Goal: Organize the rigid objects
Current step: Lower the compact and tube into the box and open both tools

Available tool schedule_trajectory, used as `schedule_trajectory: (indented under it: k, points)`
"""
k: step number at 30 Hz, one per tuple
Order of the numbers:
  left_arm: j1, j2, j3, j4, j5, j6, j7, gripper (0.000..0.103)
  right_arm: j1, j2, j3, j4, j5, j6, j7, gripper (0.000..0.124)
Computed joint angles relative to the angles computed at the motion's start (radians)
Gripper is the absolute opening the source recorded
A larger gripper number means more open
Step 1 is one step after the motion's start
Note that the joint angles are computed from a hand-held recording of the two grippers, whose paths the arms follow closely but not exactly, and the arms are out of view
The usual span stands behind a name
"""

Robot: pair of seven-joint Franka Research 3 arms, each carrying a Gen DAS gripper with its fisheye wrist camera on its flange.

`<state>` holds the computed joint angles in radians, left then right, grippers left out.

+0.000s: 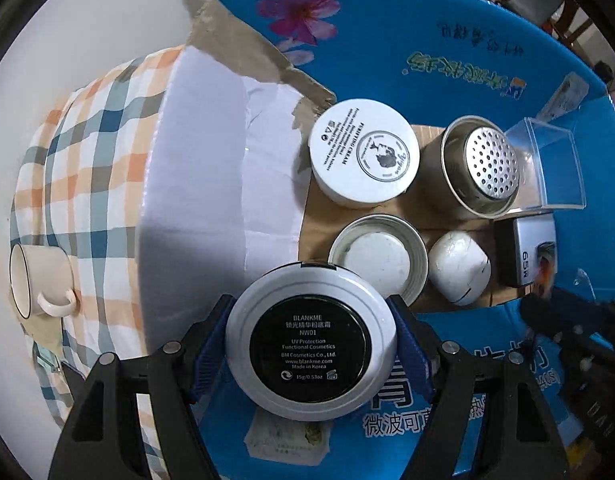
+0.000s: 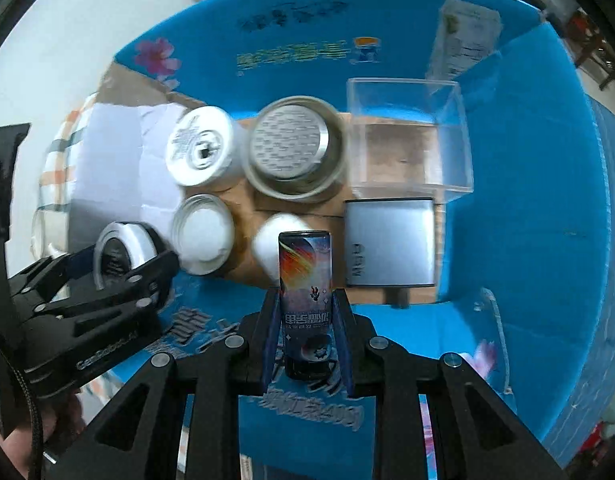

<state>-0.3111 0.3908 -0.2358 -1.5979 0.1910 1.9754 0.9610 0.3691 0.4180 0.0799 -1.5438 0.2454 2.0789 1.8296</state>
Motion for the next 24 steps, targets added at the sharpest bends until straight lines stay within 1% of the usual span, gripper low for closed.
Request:
schedule_trajectory:
  k: [3,5,6,10,11,15,16,18,21,22,23,24]
  points:
    - [-0.002,0.013,-0.004,0.02,-0.005,-0.021,0.014,0.073,-0.013,-0.007,-0.009,-0.025,0.014,0.003,0.022,0.027]
    - [-0.006,0.032,-0.006,0.049,-0.009,-0.052,0.028,0.075,-0.015,-0.015,-0.02,-0.042,-0.009,0.005,0.034,0.027]
    - [-0.004,0.032,-0.007,0.048,-0.018,-0.051,0.029,0.075,-0.013,-0.018,-0.026,-0.048,-0.03,0.007,0.04,0.027]
    - [0.018,0.006,-0.012,0.008,-0.084,-0.013,0.015,0.075,-0.03,-0.012,-0.022,-0.049,-0.025,0.002,0.03,0.027]
    - [0.022,0.003,-0.013,0.005,-0.096,-0.016,0.013,0.075,-0.033,-0.006,-0.022,-0.042,-0.022,-0.005,0.028,0.027]
    - [0.041,-0.031,-0.015,-0.032,-0.145,0.014,0.003,0.075,-0.038,0.007,-0.023,-0.026,-0.023,-0.031,0.03,0.029]
    - [0.045,-0.045,-0.016,-0.047,-0.155,0.029,-0.001,0.078,-0.038,0.01,-0.023,-0.022,-0.024,-0.034,0.031,0.029]
    - [0.052,-0.069,-0.016,-0.069,-0.173,0.054,-0.008,0.085,-0.038,0.009,-0.023,-0.024,-0.025,-0.036,0.027,0.035]
    - [0.052,-0.104,-0.015,-0.097,-0.176,0.079,-0.024,0.087,-0.049,-0.024,-0.027,-0.059,-0.025,-0.03,0.007,0.046]
    - [0.049,-0.114,-0.013,-0.101,-0.166,0.079,-0.033,0.093,-0.051,-0.032,-0.027,-0.066,-0.024,-0.029,0.004,0.047]
    - [0.049,-0.132,-0.011,-0.112,-0.159,0.081,-0.038,0.096,-0.051,-0.038,-0.027,-0.065,-0.027,-0.035,0.004,0.05]
    - [0.044,-0.144,-0.011,-0.117,-0.15,0.083,-0.05,0.097,-0.046,-0.052,-0.028,-0.075,-0.039,-0.032,0.002,0.058]
